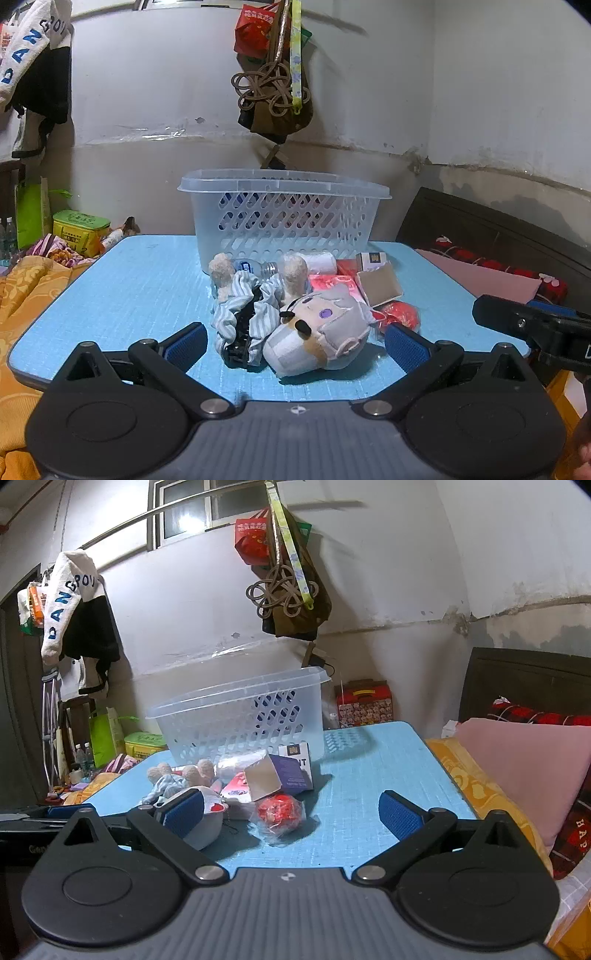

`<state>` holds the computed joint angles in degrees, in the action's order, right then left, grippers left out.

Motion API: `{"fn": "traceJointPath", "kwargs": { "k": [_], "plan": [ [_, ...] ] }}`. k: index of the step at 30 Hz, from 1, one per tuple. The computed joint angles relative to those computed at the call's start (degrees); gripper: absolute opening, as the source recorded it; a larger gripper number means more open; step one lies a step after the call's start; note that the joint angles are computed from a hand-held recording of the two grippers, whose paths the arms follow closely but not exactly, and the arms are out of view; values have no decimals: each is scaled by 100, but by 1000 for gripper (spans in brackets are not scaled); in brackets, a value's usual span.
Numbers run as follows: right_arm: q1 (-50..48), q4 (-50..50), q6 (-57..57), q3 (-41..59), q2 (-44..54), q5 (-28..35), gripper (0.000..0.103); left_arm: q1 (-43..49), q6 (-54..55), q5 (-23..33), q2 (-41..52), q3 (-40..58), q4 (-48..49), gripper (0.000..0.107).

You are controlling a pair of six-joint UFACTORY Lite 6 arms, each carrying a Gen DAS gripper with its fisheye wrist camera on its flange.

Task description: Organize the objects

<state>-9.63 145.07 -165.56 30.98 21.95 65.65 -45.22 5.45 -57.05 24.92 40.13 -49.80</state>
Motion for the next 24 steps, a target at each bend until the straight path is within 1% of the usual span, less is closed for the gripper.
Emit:
{"fn": "traceJointPath", "kwargs": {
  "k": [9, 24],
  "plan": [
    [-24, -83, 46, 39, 18, 2, 103, 25, -96, 14, 28, -5, 121, 102],
    [-38, -198, -5, 72, 137, 121, 103, 29, -147, -113, 53, -38, 68, 101]
  ]
}}
